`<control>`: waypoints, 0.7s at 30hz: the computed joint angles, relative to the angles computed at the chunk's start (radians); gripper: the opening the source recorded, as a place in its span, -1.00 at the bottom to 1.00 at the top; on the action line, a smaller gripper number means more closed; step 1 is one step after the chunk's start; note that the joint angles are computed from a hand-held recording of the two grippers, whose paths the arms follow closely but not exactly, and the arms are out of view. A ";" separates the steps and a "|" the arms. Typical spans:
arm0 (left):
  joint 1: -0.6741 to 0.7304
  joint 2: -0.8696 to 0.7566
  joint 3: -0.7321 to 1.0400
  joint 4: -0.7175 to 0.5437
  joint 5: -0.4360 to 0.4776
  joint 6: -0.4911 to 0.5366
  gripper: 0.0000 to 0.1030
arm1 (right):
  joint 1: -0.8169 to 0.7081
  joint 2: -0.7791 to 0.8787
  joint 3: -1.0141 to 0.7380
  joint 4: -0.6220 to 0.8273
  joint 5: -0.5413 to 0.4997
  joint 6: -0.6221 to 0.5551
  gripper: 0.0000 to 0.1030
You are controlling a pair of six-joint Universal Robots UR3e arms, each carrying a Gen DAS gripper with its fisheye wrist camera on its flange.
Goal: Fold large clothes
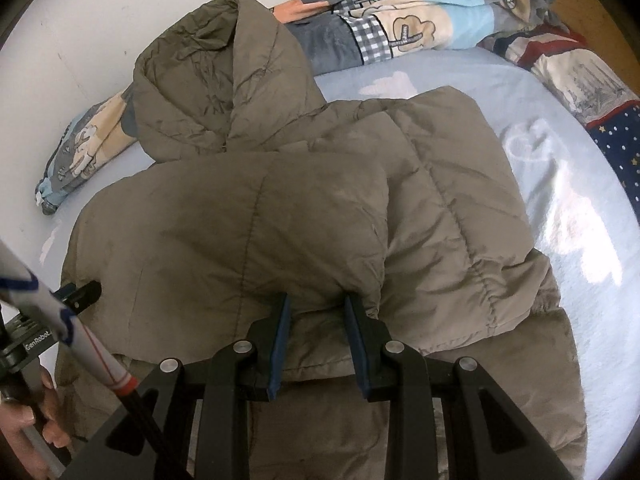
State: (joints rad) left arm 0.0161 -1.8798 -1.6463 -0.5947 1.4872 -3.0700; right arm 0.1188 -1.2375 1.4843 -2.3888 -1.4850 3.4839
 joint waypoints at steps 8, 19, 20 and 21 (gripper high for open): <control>-0.001 0.000 -0.003 0.004 0.003 0.000 0.46 | 0.005 0.002 -0.006 0.006 -0.007 0.004 -0.41; -0.015 0.003 -0.021 0.040 0.029 -0.012 0.47 | 0.072 -0.009 -0.047 0.000 -0.117 0.002 -0.40; -0.012 0.012 -0.032 0.051 0.028 -0.017 0.47 | 0.082 -0.010 -0.047 -0.014 -0.126 -0.005 -0.40; -0.009 0.022 -0.039 0.056 0.025 -0.018 0.47 | 0.092 -0.008 -0.050 -0.025 -0.132 -0.011 -0.40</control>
State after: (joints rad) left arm 0.0074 -1.8579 -1.6853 -0.5389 1.5119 -3.0885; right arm 0.2106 -1.2458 1.4344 -2.4140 -1.6170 3.4733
